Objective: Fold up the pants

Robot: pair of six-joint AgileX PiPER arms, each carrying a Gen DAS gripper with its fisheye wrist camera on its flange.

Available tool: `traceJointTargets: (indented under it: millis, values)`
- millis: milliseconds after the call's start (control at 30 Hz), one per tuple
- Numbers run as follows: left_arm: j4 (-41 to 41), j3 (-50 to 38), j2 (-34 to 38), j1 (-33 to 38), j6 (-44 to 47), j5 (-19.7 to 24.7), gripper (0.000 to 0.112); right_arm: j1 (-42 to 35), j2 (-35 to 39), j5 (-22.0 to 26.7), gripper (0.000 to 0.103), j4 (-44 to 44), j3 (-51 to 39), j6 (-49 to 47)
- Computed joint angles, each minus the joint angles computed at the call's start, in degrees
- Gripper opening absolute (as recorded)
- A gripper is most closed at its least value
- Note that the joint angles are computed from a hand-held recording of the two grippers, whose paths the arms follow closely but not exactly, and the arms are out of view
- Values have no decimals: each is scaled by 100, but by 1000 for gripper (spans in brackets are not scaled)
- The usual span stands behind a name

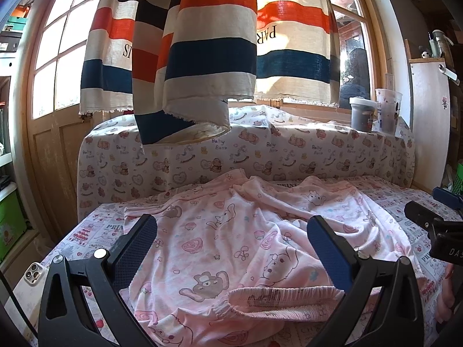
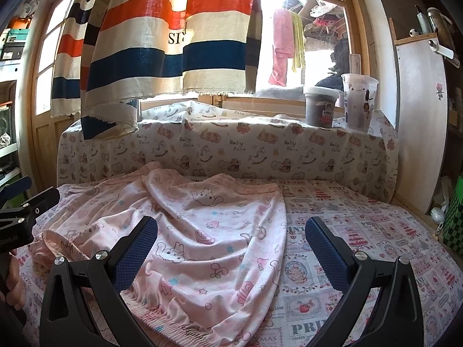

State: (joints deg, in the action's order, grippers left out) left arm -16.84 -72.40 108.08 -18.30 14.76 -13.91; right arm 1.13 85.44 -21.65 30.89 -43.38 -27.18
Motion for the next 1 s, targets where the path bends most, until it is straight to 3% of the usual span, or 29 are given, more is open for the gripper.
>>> traceJointTargets:
  millis: [1000]
  values:
    - [7,-14,-2,13,0,17,103,4,-3,20,103,61,-10,-41]
